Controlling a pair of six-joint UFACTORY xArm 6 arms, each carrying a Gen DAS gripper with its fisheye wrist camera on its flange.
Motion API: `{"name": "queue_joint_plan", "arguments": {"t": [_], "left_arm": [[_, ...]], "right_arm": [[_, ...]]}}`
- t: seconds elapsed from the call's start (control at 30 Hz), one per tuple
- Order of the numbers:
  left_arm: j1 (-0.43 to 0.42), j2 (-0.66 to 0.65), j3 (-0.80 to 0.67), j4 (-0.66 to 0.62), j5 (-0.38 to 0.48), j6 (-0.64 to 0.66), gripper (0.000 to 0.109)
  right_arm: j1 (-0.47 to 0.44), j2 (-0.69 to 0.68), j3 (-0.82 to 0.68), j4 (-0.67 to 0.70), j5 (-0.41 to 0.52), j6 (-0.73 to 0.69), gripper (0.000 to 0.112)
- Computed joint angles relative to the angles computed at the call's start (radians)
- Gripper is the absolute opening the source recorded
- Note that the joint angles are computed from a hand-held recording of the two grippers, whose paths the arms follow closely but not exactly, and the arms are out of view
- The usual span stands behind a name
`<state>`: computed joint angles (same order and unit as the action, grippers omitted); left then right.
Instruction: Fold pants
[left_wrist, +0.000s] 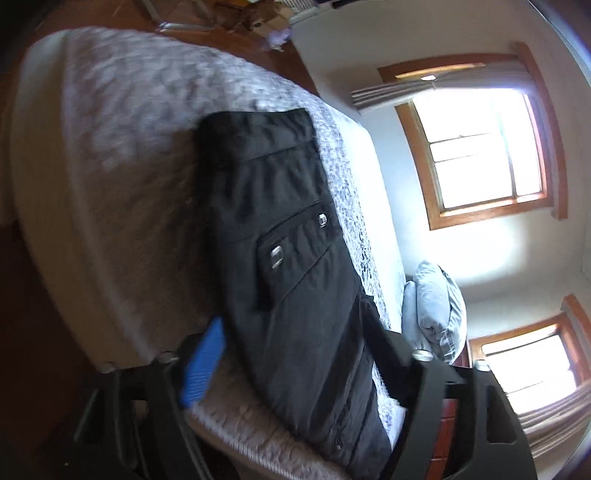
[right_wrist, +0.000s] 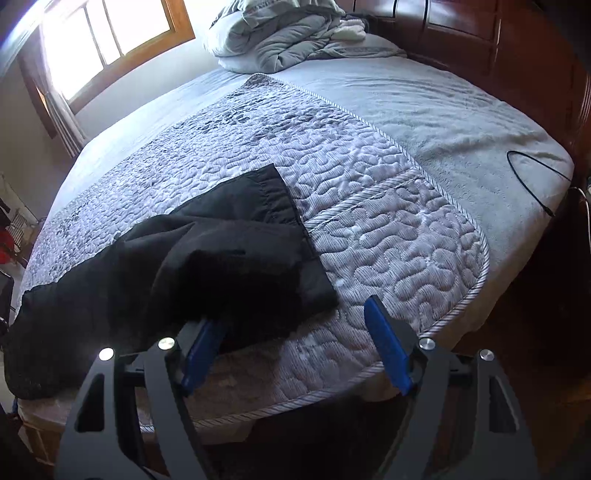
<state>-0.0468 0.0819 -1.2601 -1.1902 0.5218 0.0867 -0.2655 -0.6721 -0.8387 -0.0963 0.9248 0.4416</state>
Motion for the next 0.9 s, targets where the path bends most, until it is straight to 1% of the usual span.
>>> {"name": "queue_joint_plan", "arguments": {"t": [0.03,0.07,0.1,0.13,0.17,0.2,0.23,0.27,0.33,0.37,0.4,0.47,0.5,0.53,0.57,0.6,0.63,0.7,0.77,0.8,0.83,0.87,0.9], "left_arm": [[-0.006,0.038,-0.048,0.045,0.009,-0.021,0.05],[-0.009,0.061,-0.083,0.072,0.021,-0.031,0.044],[-0.009,0.091,-0.125,0.076,0.033,-0.028,0.032],[-0.011,0.122,-0.18,0.067,0.044,-0.014,0.028],[-0.015,0.139,-0.22,0.099,0.042,-0.029,0.026],[-0.022,0.157,-0.258,0.174,0.03,-0.064,0.024],[-0.028,0.186,-0.302,0.279,0.02,-0.131,0.023],[-0.025,0.213,-0.333,0.383,0.033,-0.209,0.023],[-0.014,0.264,-0.39,0.593,0.11,-0.338,0.021],[-0.014,0.286,-0.414,0.677,0.148,-0.391,0.021],[-0.014,0.294,-0.416,0.719,0.172,-0.414,0.022],[-0.017,0.281,-0.386,0.717,0.158,-0.398,0.023],[-0.021,0.26,-0.353,0.706,0.124,-0.401,0.029],[-0.024,0.253,-0.341,0.694,0.103,-0.409,0.042],[-0.026,0.218,-0.293,0.676,0.074,-0.419,0.05],[-0.029,0.187,-0.258,0.677,0.053,-0.446,0.063],[-0.035,0.158,-0.224,0.684,0.032,-0.474,0.065],[-0.045,0.125,-0.191,0.72,0.013,-0.514,0.065],[-0.059,0.069,-0.141,0.772,-0.015,-0.539,0.071],[-0.065,0.061,-0.14,0.809,-0.025,-0.555,0.08],[-0.085,0.032,-0.117,0.87,-0.046,-0.576,0.091],[-0.103,0.016,-0.112,0.927,-0.041,-0.598,0.097],[-0.121,0.027,-0.149,0.987,-0.017,-0.615,0.099]], "right_arm": [[-0.003,-0.005,-0.001,-0.001,0.008,0.002,0.076],[-0.007,-0.012,0.001,-0.001,0.013,0.007,0.075],[-0.013,-0.019,0.004,0.0,0.013,0.012,0.076],[-0.02,-0.024,0.005,0.003,0.014,0.017,0.075],[-0.027,-0.031,0.008,0.011,0.016,0.019,0.075],[-0.032,-0.034,0.009,0.02,0.019,0.018,0.075],[-0.039,-0.039,0.011,0.037,0.023,0.016,0.075],[-0.043,-0.044,0.013,0.051,0.027,0.015,0.075],[-0.049,-0.056,0.017,0.081,0.038,0.011,0.075],[-0.047,-0.064,0.018,0.088,0.045,0.014,0.075],[-0.047,-0.073,0.019,0.094,0.05,0.015,0.076],[-0.049,-0.093,0.017,0.106,0.071,0.016,0.077],[-0.054,-0.101,0.013,0.116,0.089,0.013,0.084],[-0.064,-0.115,0.011,0.132,0.109,0.007,0.086],[-0.075,-0.129,0.013,0.145,0.122,0.001,0.086],[-0.089,-0.142,0.01,0.163,0.145,-0.009,0.086],[-0.109,-0.16,0.005,0.192,0.181,-0.016,0.086],[-0.141,-0.2,0.014,0.262,0.206,-0.016,0.086],[-0.189,-0.25,0.033,0.425,0.207,-0.042,0.086],[-0.205,-0.276,0.052,0.519,0.191,-0.054,0.086],[-0.201,-0.284,0.064,0.584,0.173,-0.052,0.086],[-0.198,-0.287,0.076,0.656,0.155,-0.064,0.086],[-0.182,-0.28,0.089,0.717,0.124,-0.069,0.086]]}}
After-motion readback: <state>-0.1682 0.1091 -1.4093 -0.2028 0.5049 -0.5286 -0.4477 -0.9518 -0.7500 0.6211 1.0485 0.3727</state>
